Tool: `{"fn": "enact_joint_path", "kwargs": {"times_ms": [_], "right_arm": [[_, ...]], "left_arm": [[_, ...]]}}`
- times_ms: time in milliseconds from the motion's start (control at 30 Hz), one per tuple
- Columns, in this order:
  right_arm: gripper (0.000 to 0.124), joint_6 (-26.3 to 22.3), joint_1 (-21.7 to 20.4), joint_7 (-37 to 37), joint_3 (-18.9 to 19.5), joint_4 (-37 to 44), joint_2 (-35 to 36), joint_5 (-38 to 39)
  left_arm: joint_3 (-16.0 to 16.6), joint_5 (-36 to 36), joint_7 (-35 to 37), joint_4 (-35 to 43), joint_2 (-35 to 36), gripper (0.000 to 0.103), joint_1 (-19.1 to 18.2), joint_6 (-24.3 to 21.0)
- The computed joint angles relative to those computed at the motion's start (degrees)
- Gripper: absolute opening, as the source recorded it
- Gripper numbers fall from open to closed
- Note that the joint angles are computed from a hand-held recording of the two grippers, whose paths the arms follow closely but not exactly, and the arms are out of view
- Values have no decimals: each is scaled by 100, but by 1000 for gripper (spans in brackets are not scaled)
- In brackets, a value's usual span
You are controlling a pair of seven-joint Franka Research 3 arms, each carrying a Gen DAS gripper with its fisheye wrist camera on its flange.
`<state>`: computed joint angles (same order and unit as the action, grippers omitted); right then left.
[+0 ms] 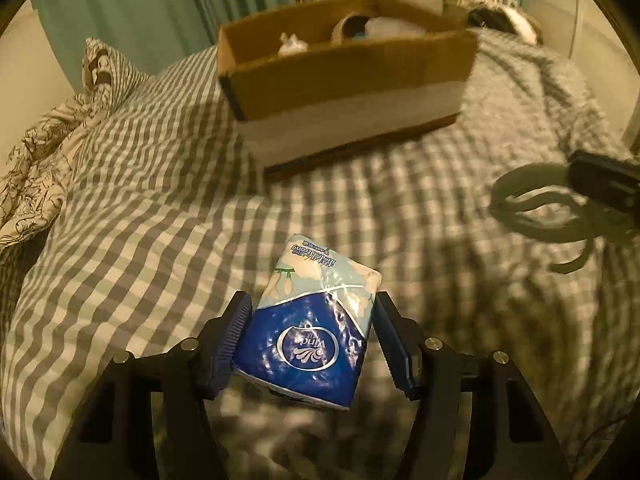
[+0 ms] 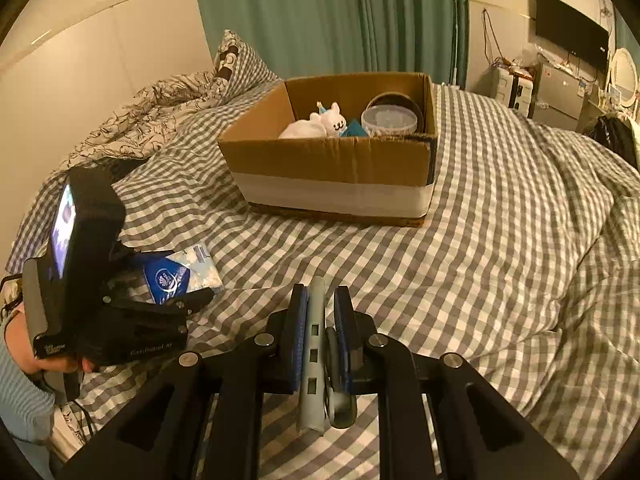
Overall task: Organize objects
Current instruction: 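Grasp the blue tissue pack with the left gripper, then lower the tissue pack and grey clip into the box and open both grippers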
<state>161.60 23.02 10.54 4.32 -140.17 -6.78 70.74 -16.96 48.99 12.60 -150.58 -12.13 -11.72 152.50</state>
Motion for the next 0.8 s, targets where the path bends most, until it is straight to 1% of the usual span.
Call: {"fn": "enact_joint_path", "kwargs": {"times_ms": [167, 233, 367, 467, 567, 800], "right_arm": [[13, 126, 37, -10, -48, -268, -405, 83], [13, 180, 67, -1, -86, -365, -584, 92], [13, 241, 160, -57, -204, -493, -940, 155], [13, 291, 233, -142, -284, -483, -1169, 179], [13, 319, 312, -284, -369, -387, -1344, 216], [13, 106, 436, -488, -490, 185, -1419, 265]], "left_arm": [[-190, 204, -299, -18, -478, 63, -50, -68], [-330, 420, -628, -35, -757, 63, 0, -160], [-460, 646, -1026, -30, -1254, 63, 59, -166], [-491, 725, -994, 87, -1453, 63, 125, -235], [-498, 756, -855, 275, -1496, 63, 190, -302], [-408, 1097, -757, 767, -1422, 63, 531, 43]]}}
